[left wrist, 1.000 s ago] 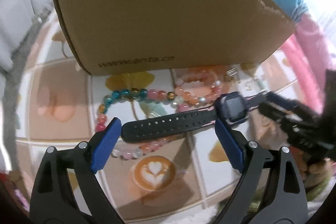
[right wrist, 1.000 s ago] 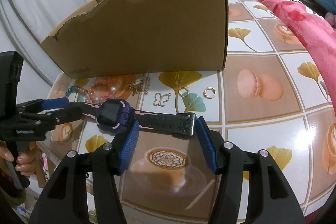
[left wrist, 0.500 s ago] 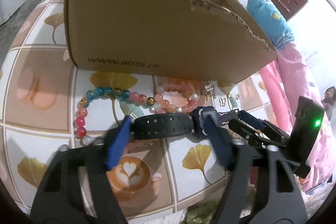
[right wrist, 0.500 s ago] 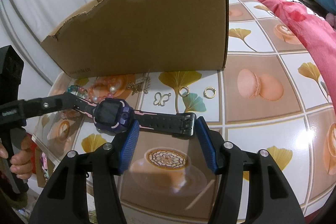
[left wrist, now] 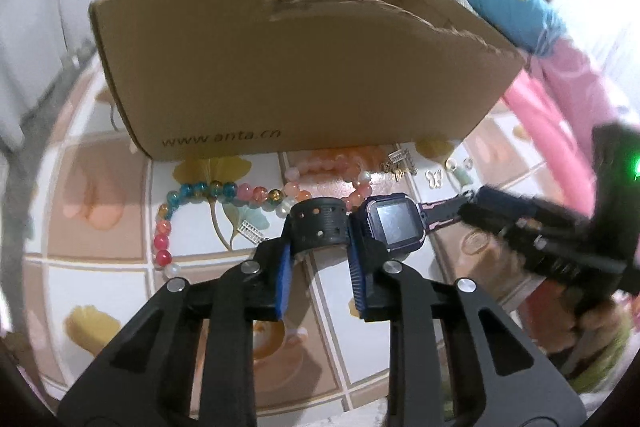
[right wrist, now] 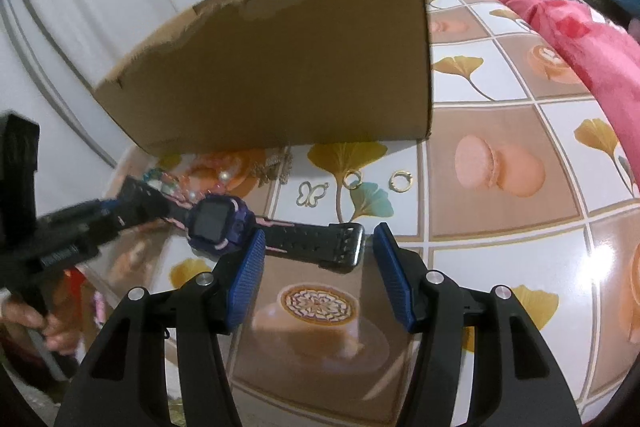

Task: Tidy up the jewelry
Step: 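Lift the smartwatch with the right tool while the left tool moves alongside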

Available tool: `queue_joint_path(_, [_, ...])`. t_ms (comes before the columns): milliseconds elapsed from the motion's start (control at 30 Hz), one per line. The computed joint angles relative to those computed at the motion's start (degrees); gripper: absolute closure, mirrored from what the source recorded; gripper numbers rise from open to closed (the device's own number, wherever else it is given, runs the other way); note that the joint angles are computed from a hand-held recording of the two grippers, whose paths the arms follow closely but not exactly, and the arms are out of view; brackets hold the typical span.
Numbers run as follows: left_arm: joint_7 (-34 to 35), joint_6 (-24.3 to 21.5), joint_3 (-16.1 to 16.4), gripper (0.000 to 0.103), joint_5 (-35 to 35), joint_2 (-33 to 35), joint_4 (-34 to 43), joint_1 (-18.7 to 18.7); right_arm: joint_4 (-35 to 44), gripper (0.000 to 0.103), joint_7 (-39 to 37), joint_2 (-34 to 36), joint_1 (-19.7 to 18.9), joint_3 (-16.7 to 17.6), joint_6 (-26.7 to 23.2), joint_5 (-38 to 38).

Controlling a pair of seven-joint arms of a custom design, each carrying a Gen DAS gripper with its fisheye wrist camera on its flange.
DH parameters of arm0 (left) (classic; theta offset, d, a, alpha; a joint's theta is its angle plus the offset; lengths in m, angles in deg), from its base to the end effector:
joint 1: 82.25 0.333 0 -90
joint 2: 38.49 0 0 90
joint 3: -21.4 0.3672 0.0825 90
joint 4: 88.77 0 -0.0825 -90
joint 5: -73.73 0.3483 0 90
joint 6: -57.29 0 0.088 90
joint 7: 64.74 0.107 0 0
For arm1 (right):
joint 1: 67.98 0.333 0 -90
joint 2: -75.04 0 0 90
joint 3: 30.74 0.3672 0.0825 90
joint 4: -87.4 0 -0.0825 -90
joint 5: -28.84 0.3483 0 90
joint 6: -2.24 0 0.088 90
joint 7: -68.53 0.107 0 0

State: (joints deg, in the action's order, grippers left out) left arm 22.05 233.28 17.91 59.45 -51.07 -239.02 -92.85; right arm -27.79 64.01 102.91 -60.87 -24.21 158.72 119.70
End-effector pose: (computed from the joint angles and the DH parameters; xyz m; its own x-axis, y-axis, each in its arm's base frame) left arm 0.4212 -0.0866 0.4764 -0.0134 -0.9823 0.1866 -0.7990 -0.1018 -0.5927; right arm 0.5924 0.0992 0.2831 0.4850 -0.8113 -0.3263 -0.7521 -0.1966 -0.6291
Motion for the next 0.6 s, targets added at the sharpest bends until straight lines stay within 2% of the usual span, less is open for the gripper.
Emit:
queue_joint_path(100, [-6.8, 0.0, -8.0, 0.08, 10.1, -0.8, -0.7, 9.1, -0.1, 0.048, 3.5, -0.3, -0.4, -0.5, 0.3, -1.9])
queue_joint_path(200, [-11.1, 0.3, -10.9, 0.08, 16.7, -1.4, -1.3, 12.9, -0.1, 0.048, 8.5, -0.1, -1.4, -0.5, -0.9, -5.7])
queue_joint_path(367, [-16.0, 0.7, -13.4, 0.081, 24.1, -1.4, -1.1, 16.2, 0.9, 0.048, 12.2, 0.6, -2.3, 0.8, -2.1, -9.3])
queue_joint_path(467, [-17.7, 0.7, -13.2, 0.082, 26.4, -1.4, -1.0, 16.2, 1.7, 0.055, 15.7, 1.4, -3.0, 1.7, -4.4, -12.2])
queue_joint_path(533, [-19.0, 0.8, -13.6, 0.082, 28.1, -1.4, -1.1, 16.6, 2.4, 0.058, 17.8, 1.8, -4.5, 2.3, -7.7, -13.0])
queue_joint_path(567, [-19.5, 0.8, -13.6, 0.083, 28.6, -1.4, -1.0, 16.5, 3.0, 0.066, 19.5, 2.2, -5.5, 2.4, -10.6, -13.8])
queue_joint_path(600, [-20.1, 1.0, -13.6, 0.083, 29.0, -1.3, -1.0, 16.6, 3.5, 0.068, 21.1, 2.8, -6.4, 2.5, -13.4, -14.6])
